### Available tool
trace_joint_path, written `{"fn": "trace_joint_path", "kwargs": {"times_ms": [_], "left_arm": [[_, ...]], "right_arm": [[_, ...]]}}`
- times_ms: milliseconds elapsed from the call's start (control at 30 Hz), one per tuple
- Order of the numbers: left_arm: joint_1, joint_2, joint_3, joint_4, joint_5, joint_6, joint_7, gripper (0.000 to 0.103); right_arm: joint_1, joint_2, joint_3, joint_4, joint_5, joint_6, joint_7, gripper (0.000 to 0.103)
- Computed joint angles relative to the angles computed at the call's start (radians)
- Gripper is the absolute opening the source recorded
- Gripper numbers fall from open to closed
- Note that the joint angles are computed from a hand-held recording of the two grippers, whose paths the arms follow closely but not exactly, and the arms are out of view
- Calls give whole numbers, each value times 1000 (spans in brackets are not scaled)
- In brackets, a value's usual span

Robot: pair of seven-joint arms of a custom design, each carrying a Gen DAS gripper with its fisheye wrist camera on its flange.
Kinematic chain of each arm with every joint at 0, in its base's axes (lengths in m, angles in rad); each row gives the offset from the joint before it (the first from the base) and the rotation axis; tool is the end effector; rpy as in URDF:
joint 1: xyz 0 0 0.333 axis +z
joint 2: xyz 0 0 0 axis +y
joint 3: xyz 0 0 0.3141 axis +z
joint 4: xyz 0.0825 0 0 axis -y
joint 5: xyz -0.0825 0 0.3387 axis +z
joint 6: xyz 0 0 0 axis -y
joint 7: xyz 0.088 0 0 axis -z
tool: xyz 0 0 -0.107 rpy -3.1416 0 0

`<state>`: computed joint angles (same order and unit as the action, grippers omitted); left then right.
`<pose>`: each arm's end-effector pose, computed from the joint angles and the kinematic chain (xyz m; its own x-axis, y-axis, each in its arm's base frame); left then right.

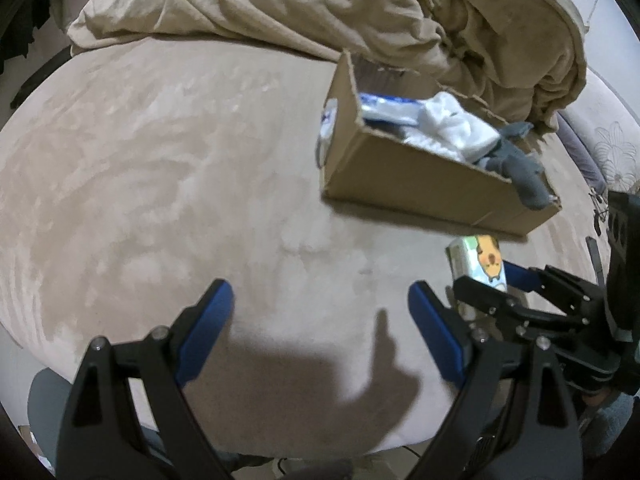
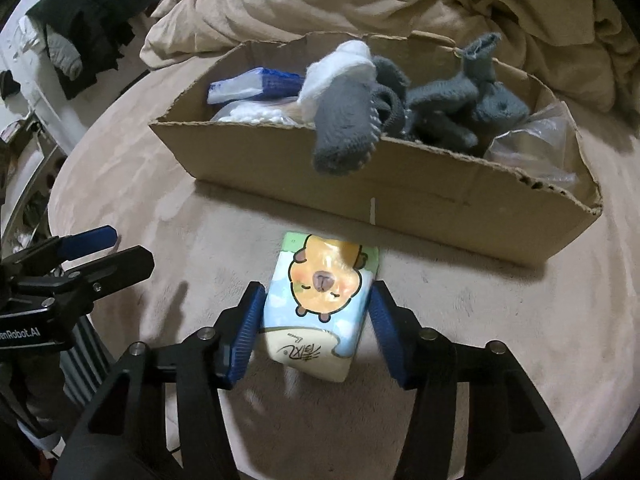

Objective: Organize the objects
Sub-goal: 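Grasp the cartoon-printed tissue pack with the right gripper, then place the cartoon tissue pack into the box and open the right gripper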

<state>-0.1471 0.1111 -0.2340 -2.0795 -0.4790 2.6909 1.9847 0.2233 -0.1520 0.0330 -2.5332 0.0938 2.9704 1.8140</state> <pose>0.5329 -0.1931 0.4530 -0.4398 -0.8736 0.2086 -0.8081 0.2835 -0.5164 0.4461 0.1106 0.4271 -0.0175 -0.9814 -0.1910 -0.8446 0.1167 -0.5225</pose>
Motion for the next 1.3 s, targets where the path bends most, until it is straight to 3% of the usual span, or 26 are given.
{"fn": "trace_joint_path", "kwargs": {"times_ms": [633,967,1300], "left_arm": [[-37,-124,26,-7,-136,-25,114,91],[-57,-123,32,59,-139,-8,131,91],[-54,-46,8,187,-121,30,135,91]], "right_arm": [[-17,-208,14,-48,-47,-19,51,53],[-71,-214,24,24,-102,1,61,53],[-100,-146,3,109,-120,32,41,53]]}}
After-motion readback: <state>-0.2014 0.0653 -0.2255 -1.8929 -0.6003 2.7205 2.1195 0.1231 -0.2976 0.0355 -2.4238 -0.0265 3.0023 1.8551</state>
